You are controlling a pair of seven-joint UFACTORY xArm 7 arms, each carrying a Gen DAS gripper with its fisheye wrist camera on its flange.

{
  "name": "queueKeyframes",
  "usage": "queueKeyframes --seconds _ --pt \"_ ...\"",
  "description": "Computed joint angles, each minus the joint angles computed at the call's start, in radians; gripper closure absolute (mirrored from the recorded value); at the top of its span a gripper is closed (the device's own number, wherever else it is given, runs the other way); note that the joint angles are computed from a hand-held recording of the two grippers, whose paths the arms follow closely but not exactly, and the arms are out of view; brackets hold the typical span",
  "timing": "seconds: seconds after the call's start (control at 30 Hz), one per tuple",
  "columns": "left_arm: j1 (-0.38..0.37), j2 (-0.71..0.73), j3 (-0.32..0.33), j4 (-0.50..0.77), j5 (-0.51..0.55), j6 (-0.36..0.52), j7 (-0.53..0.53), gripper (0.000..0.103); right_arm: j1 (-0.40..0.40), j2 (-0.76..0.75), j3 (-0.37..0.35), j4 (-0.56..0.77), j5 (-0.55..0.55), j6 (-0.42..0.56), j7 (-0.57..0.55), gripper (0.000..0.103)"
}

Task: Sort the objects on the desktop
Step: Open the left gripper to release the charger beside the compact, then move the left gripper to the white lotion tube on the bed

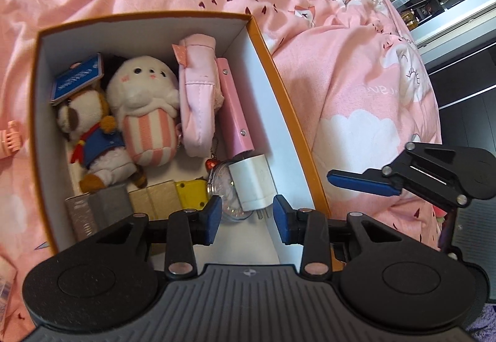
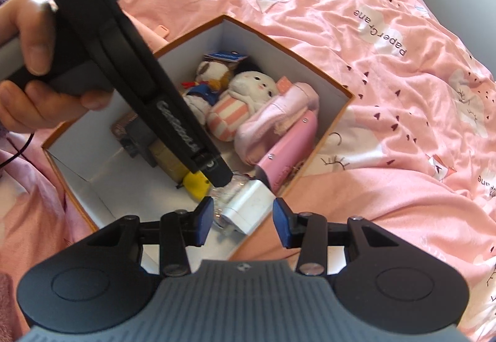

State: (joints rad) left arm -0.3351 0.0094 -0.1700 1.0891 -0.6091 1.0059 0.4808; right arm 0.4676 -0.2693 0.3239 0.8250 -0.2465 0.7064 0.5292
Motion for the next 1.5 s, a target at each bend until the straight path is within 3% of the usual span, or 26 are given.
queueKeyframes --seconds 0.13,0.27,0.4,0.53,0.7,0.83,0.93,1.1,1.3,1.5 --pt "0.014 -0.079 0.020 -0.042 0.001 0.019 0.037 0.061 0.008 0.030 0.022 0.039 -0.017 0.025 0.039 0.059" --pt "0.018 -0.164 0.044 -0.100 0.005 0.033 0.087 0.061 0.011 0.057 0.060 0.065 -0.089 0.019 0.200 0.059" --pt "0.019 -0.247 0.067 -0.172 0.010 0.010 0.136 0.063 0.027 0.125 0.121 0.113 -0.262 0.019 0.484 0.059" --pt "0.024 -0.317 0.096 -0.238 0.021 -0.029 0.159 0.065 0.087 0.251 0.165 0.224 -0.493 0.147 0.783 0.059" --pt "0.041 -0.382 0.124 -0.292 0.057 -0.082 0.160 0.065 0.197 0.373 0.138 0.342 -0.655 0.295 1.107 0.059" --pt "0.062 -0.423 0.149 -0.331 0.084 -0.131 0.149 0.065 0.288 0.461 0.092 0.433 -0.729 0.402 1.257 0.059" --pt "0.085 -0.441 0.169 -0.356 0.105 -0.168 0.134 0.065 0.370 0.535 0.055 0.520 -0.796 0.501 1.300 0.059" --pt "0.128 -0.446 0.186 -0.389 0.166 -0.224 0.091 0.065 0.442 0.607 -0.011 0.607 -0.855 0.466 1.301 0.059" --pt "0.176 -0.416 0.215 -0.394 0.209 -0.250 0.050 0.065 0.500 0.715 -0.081 0.743 -0.847 0.425 1.169 0.059" --pt "0.225 -0.377 0.195 -0.398 0.318 -0.282 0.007 0.065 0.531 0.811 -0.138 0.851 -0.775 0.365 1.048 0.059"
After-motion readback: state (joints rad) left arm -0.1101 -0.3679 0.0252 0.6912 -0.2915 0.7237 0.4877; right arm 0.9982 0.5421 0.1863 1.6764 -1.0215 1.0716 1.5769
